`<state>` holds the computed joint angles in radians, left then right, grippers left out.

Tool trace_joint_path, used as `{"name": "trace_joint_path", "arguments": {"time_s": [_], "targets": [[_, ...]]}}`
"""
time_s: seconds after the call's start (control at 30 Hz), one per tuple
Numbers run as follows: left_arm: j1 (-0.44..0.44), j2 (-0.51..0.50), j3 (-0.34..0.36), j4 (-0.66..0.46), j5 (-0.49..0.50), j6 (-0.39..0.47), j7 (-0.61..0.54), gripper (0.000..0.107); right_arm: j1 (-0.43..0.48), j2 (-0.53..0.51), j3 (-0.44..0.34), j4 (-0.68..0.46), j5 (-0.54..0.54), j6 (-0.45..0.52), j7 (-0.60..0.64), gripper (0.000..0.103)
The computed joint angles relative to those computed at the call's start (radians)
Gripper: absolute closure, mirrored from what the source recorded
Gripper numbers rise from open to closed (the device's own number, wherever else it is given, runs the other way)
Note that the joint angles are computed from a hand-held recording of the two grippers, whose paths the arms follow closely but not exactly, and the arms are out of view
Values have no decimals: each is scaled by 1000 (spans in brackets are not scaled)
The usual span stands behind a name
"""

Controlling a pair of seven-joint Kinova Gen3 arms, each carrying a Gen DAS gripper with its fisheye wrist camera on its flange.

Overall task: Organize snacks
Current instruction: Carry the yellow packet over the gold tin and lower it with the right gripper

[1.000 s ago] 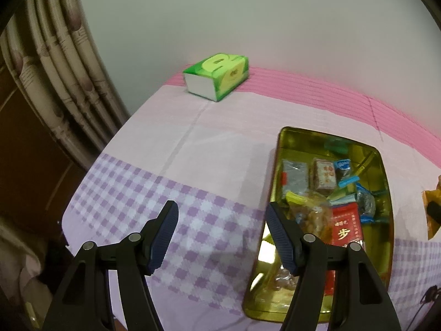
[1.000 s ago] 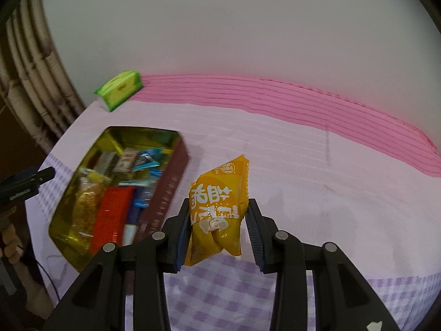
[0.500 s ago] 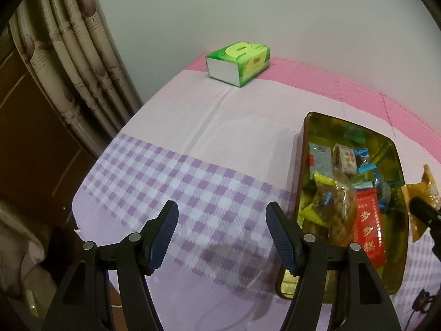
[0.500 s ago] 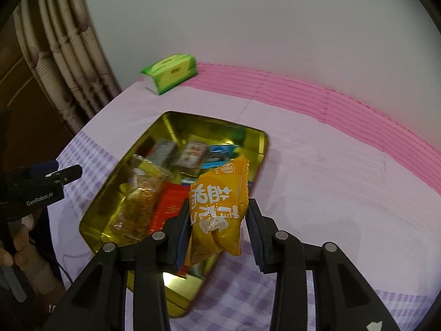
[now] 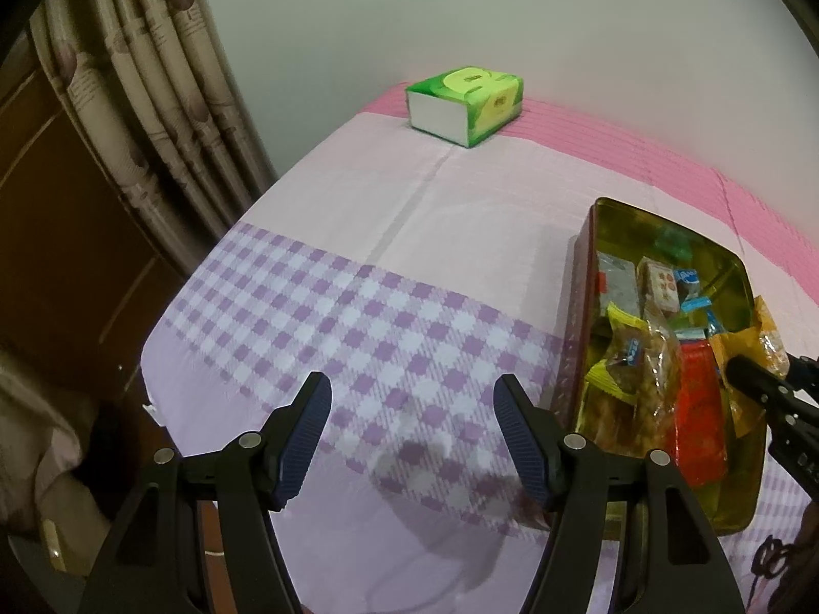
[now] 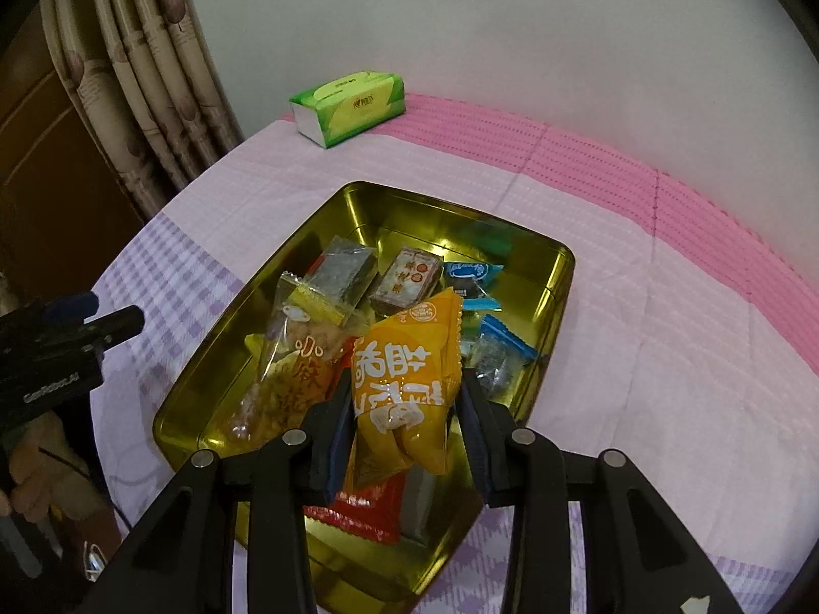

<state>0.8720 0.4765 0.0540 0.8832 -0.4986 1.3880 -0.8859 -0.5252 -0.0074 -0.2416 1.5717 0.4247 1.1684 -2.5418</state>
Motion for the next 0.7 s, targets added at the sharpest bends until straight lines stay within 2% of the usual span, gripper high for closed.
{"name": "trace_joint_path", "arguments": {"time_s": [0.7], "targets": [[-10, -3, 1, 6, 6, 3, 6, 41, -36, 93, 39, -58, -10, -19, 38, 68]]}}
